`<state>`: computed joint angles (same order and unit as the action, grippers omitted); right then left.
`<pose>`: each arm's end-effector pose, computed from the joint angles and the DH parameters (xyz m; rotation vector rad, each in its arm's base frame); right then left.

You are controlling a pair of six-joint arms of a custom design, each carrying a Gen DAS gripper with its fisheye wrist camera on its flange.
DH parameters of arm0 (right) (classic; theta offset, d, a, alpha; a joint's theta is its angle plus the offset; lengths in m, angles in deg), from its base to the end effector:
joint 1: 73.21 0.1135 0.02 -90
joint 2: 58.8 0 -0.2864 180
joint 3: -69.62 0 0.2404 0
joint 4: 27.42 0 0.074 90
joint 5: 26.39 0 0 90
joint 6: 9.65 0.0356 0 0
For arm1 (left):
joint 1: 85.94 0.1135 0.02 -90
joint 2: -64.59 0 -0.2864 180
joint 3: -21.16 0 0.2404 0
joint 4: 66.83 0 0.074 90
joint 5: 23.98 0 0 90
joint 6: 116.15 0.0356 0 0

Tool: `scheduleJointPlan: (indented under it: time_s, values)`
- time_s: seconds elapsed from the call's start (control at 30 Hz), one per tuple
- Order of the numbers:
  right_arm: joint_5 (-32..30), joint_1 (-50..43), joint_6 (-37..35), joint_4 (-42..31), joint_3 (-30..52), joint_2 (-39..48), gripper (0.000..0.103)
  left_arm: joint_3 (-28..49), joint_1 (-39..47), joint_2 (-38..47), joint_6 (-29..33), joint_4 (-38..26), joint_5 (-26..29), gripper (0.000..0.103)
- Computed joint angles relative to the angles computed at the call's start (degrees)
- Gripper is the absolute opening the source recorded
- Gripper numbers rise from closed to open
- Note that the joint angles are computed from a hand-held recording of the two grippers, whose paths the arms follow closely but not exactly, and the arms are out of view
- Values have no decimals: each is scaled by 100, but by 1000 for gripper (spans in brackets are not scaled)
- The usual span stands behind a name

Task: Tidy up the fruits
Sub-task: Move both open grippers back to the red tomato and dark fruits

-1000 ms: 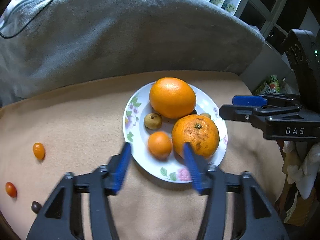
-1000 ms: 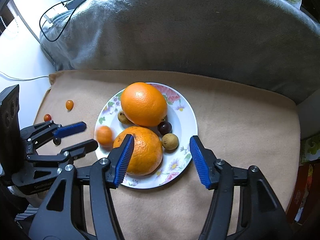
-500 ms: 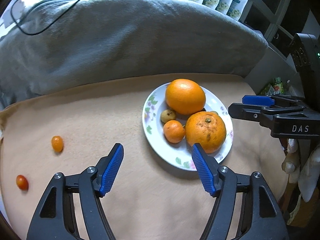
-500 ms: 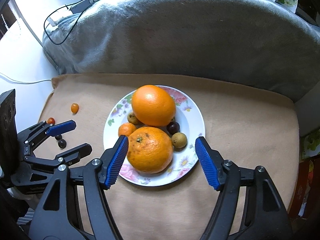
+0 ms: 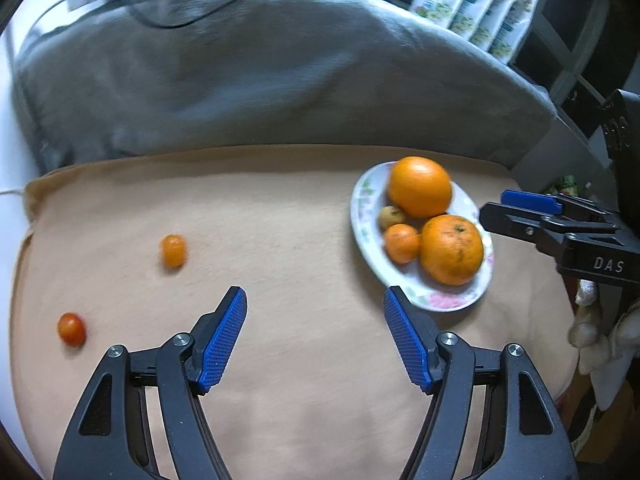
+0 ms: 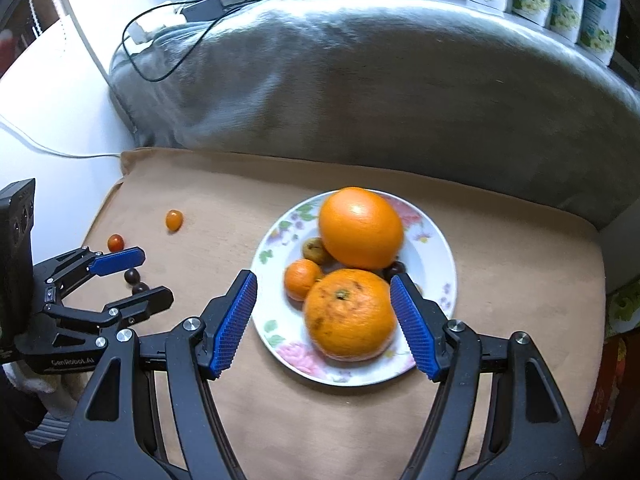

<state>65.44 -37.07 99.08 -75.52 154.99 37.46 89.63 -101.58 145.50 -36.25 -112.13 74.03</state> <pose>0.2783 0.2018 0.2589 -0.3867 2.6025 0.2990 0.2566 -0.0770 0.2521 0.1784 2.5965 -0.3452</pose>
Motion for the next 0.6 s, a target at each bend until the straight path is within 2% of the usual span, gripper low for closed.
scheduleJointPlan:
  time_s: [0.23,0.6]
  values:
    - [-60,386,-76,-218,591,535,72,-266,948,-288,367,-251,132,71]
    - [-724,1003,-521,-317,1481,1487,72,-911,2466,-721,928,-374,392,69]
